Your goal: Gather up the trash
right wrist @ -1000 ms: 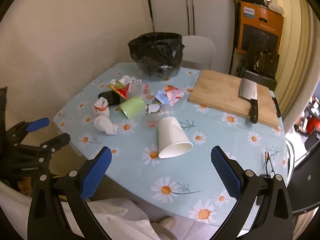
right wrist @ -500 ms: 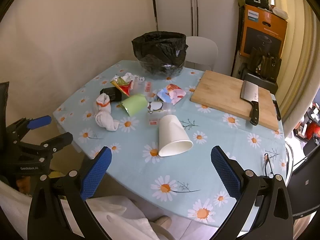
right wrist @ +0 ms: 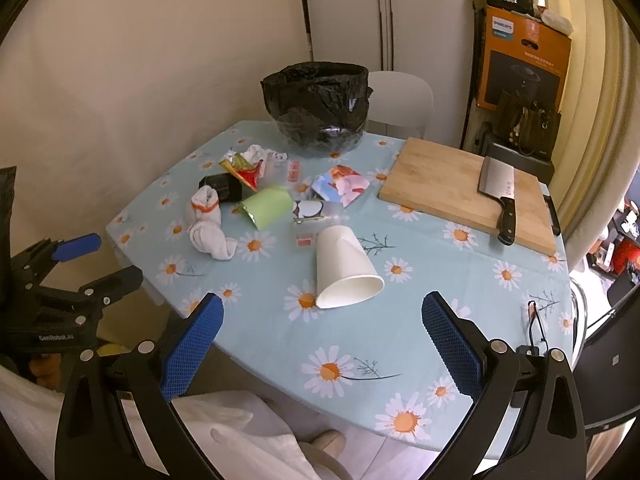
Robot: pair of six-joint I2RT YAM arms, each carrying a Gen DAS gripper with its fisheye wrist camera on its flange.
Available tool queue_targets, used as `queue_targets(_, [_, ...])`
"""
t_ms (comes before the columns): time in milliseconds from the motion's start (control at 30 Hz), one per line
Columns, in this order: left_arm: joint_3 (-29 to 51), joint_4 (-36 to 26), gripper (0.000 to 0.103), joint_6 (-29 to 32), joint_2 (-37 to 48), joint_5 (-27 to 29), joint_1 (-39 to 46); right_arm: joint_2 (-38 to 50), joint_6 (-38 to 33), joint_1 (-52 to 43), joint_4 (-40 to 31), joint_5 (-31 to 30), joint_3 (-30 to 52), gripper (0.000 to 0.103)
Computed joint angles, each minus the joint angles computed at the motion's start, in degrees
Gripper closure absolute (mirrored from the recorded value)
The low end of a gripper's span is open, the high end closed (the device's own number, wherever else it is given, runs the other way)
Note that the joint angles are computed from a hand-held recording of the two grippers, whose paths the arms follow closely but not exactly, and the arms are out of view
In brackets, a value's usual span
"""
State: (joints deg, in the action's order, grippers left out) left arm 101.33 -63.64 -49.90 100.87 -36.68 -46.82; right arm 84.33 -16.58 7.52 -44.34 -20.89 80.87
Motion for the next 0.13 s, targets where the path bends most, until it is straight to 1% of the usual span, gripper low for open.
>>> queue_targets(67, [0.62, -1.09, 0.006, -0.96, 0.4, -0.67, -0.05, -0.24, -0.27, -0.09, 0.03, -0.17, -0.2, 0.008])
queue_targets(133, [-0.14, -0.3, 0.006, -0.66, -0.2, -0.58, -0.04, -0.4, -0.53, -0.16, 0.11, -0.11, -0.28, 0.008])
